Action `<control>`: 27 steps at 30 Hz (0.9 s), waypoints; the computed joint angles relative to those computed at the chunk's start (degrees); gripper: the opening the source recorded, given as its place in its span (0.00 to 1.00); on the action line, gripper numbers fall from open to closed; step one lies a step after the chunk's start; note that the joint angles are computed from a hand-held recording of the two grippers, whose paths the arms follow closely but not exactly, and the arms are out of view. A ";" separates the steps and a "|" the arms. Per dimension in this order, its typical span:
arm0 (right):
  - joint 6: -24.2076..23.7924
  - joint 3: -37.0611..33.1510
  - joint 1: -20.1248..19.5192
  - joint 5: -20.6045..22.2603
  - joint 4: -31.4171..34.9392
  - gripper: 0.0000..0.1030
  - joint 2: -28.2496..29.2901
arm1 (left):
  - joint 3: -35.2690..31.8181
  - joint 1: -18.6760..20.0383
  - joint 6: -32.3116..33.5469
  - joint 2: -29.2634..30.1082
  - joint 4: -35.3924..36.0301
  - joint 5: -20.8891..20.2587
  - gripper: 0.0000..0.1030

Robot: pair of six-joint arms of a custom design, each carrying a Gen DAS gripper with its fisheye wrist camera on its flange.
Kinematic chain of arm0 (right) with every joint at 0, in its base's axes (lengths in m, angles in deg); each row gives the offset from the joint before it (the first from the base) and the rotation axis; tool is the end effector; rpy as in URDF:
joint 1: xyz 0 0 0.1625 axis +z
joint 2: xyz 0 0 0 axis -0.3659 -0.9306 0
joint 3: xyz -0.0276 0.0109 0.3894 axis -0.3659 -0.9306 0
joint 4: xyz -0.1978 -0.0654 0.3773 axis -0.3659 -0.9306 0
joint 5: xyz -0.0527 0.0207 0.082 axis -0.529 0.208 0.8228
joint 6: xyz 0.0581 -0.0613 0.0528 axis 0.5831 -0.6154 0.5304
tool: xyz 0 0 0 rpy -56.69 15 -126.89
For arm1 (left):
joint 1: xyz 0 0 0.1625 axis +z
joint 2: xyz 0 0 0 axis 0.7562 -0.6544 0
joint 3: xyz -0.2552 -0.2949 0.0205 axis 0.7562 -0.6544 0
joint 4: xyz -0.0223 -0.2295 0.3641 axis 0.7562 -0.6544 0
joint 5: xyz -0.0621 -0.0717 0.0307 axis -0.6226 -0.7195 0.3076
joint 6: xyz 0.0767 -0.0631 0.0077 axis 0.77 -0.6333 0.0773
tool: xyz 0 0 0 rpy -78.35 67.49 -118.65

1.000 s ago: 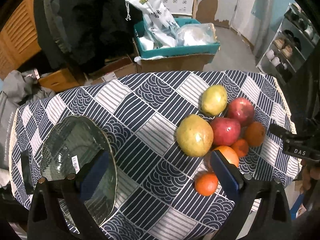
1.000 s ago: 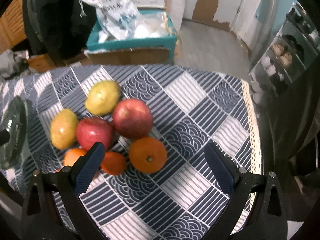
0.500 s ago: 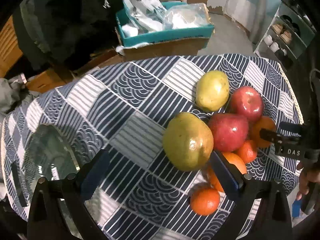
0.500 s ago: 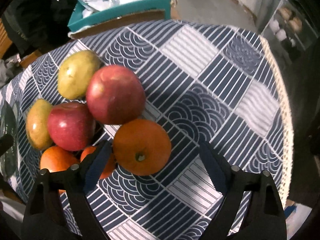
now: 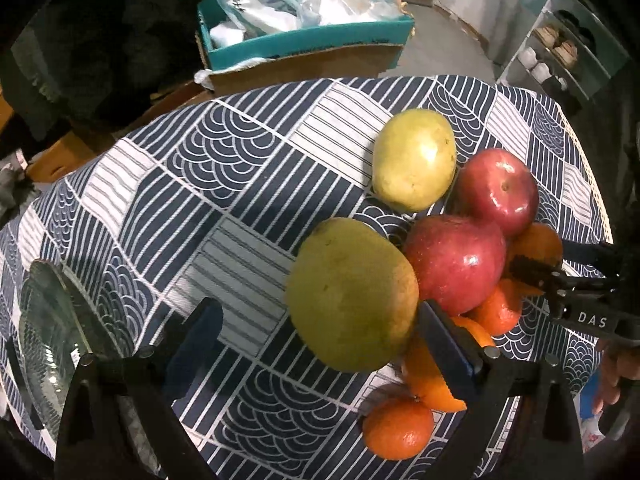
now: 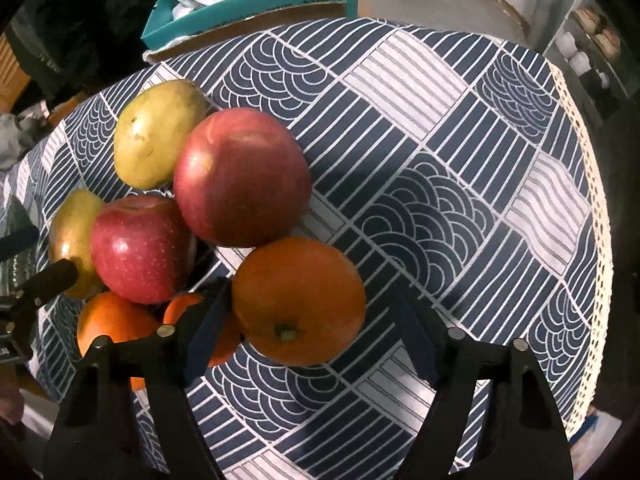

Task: Organize fruits
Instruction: 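Grasp the large green pear with the left tool while the right tool grasps an orange, then lift the pear with the left tool while the right tool carries the orange toward the glass plate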

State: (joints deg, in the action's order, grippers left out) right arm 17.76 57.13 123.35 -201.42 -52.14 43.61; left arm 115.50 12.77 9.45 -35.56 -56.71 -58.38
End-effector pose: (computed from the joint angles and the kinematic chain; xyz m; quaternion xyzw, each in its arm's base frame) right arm 0.2166 -0.7091 0.1351 -0.1000 -0.9253 0.1568 0.3305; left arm -0.2019 -0.7861 0.1952 0.2868 0.9050 -0.0182 0.3136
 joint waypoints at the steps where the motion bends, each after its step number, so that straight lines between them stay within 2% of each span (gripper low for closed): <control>1: 0.10 -0.43 -0.10 0.12 0.26 0.74 0.35 | -0.16 0.05 -0.01 0.19 0.17 -0.17 0.96; 8: -0.01 -2.30 -0.77 2.34 -0.30 0.67 2.19 | -2.38 1.61 -0.85 1.49 1.77 -5.09 0.87; 10: 0.20 -2.33 -0.80 2.64 -0.47 0.65 2.19 | -3.35 2.22 -1.25 1.67 2.18 -7.70 0.81; 11: 0.29 -2.51 -0.78 2.54 -0.47 0.65 2.36 | -3.89 2.45 -1.39 1.83 2.60 -8.95 0.75; 12: 0.21 -2.93 -0.71 2.31 -0.41 0.65 2.73 | -4.25 2.58 -1.52 1.90 2.95 -9.87 0.73; 17: -0.71 -0.72 -0.18 0.82 -2.86 0.64 1.88 | -1.69 1.81 0.72 0.90 1.19 -8.04 0.73; 23: -2.70 2.54 0.92 -3.07 -6.38 0.63 0.28 | 3.75 0.94 2.20 -2.05 -3.06 -4.50 0.72; 27: -3.94 4.05 1.86 -4.84 -9.00 0.63 -0.38 | 5.02 0.83 2.05 -3.40 -4.31 -4.25 0.72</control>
